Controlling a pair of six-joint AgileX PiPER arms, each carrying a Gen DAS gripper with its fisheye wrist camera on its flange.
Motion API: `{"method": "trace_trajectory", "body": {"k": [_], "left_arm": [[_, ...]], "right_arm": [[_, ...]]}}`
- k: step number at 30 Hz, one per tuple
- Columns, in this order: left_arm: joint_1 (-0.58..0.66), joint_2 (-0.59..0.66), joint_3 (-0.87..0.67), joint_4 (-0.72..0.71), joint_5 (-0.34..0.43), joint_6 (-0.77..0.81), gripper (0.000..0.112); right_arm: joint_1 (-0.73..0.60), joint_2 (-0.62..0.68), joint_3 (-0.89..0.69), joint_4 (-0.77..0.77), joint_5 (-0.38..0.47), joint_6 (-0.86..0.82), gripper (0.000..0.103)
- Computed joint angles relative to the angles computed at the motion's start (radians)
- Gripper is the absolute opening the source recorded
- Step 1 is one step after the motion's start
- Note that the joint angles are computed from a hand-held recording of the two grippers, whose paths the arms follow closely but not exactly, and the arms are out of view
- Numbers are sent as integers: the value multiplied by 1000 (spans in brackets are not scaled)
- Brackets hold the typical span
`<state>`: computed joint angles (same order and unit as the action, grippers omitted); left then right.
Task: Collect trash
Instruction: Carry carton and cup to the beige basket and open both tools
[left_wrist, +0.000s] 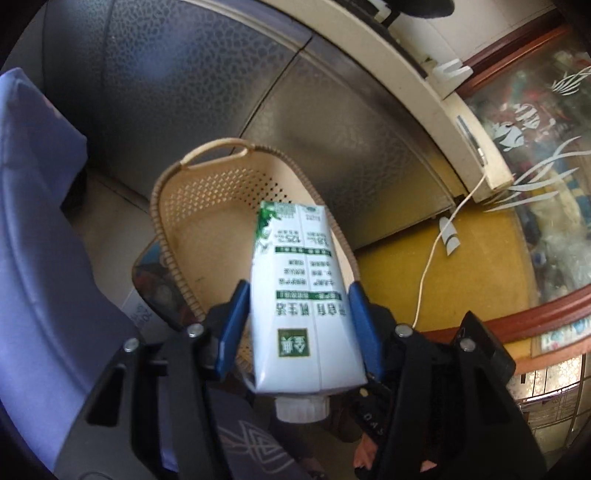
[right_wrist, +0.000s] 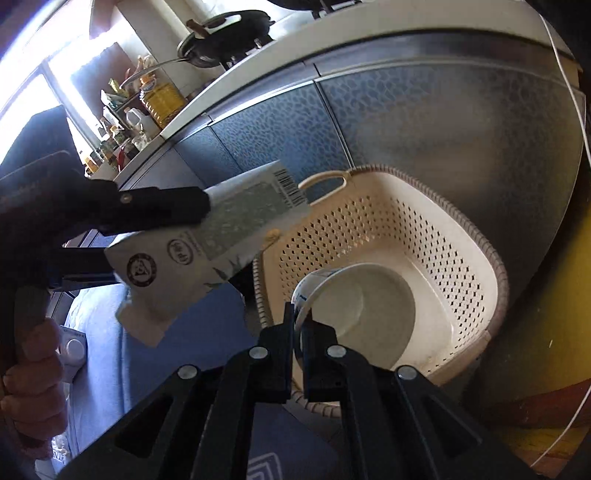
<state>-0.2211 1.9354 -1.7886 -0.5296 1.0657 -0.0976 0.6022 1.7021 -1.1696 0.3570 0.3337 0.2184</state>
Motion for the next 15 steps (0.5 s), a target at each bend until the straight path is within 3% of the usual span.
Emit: {"method": "trace_trajectory", "body": {"k": [4,7,9,12,15], "left_arm": [[-39,153,-134,48,78,-108,53],[-52,198,-190,69,106,-126,54],[-58,200,-206,89,110,-130,54],[-57,168,-197,107,111,-135,54],[-39,73,-113,76,87,-107,54]], "right_arm": [[-95,56,15,399,96,-353,6],[-138,55,85,620,103,-568,13],[-138,35,121,651,80,-598,28],[-117,-2,155,583,19,-533,51],[-100,-30,160,542,-27,-472,52]]}}
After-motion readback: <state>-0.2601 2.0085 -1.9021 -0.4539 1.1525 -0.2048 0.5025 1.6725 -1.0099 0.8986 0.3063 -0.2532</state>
